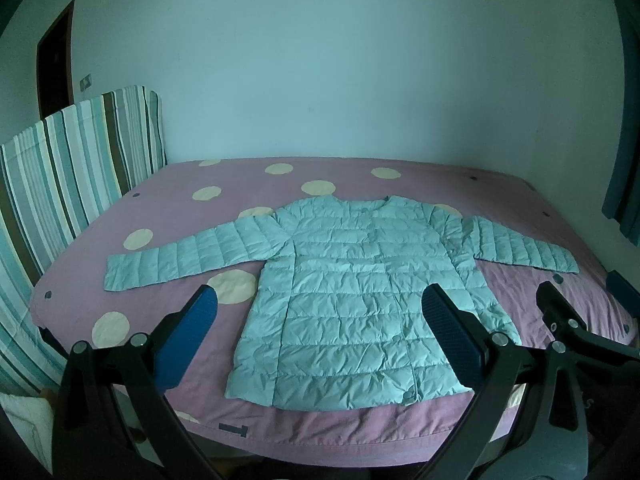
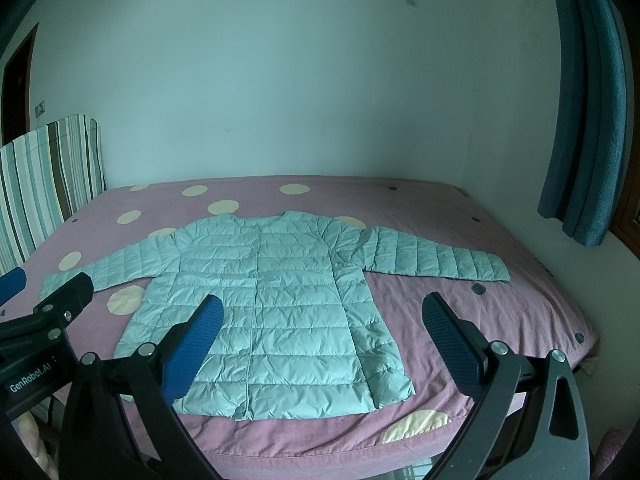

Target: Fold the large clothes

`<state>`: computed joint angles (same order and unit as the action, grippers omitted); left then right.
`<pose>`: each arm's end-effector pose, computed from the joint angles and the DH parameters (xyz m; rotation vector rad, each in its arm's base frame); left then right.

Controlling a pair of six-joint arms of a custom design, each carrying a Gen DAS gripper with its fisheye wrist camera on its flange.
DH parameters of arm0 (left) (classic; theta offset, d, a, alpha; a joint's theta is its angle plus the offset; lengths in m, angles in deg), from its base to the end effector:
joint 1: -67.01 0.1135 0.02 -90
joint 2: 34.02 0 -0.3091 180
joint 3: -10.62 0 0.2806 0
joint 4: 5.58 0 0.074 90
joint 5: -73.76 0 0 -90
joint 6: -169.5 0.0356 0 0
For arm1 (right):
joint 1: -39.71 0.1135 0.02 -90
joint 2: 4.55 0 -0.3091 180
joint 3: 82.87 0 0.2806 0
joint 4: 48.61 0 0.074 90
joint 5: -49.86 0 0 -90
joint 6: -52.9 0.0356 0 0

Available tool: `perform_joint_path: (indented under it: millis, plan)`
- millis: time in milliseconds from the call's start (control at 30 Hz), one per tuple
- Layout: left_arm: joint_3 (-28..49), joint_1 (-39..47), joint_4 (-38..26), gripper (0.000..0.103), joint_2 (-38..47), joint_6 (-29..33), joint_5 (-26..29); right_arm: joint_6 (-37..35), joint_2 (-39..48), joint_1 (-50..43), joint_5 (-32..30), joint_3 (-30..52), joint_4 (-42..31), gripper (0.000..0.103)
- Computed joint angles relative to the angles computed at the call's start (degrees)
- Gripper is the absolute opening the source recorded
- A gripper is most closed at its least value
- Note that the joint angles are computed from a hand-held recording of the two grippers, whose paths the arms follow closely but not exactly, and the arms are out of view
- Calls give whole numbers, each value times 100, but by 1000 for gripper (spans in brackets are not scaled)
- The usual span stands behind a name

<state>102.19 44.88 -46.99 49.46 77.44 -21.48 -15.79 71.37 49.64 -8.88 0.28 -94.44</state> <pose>0.3293 -0.1304 0.4000 0.3228 2.1289 -0.1469 0.3034 0.0344 0.3835 0.4963 2.0899 -0.2977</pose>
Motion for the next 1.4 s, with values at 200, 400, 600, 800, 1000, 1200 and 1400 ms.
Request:
perform_joint_path:
  millis: [200, 400, 600, 800, 1000, 1200, 1400]
  plan:
    - [-2, 11, -5, 101, 2, -3, 6, 3, 2, 1, -4, -10, 6, 99]
    - [-11, -23, 7, 101, -2, -16, -24, 5, 12, 4, -1, -16, 18, 99]
    - [-31, -23, 16, 101, -6, -11, -25, -6, 77, -15, -13, 37, 28, 99]
    - [-34, -16, -5, 101, -14, -9, -15, 3, 43, -2, -5, -14, 38, 99]
    - [-14, -15, -6, 101, -2, -11, -19, 7, 35, 4, 2, -35, 48, 99]
    - [46, -27, -42, 101, 35, -21, -29, -1, 45, -8, -12, -26, 45, 99]
    - [69, -28, -62, 101, 48, -26, -29, -5, 47, -14, -28, -52, 73, 99]
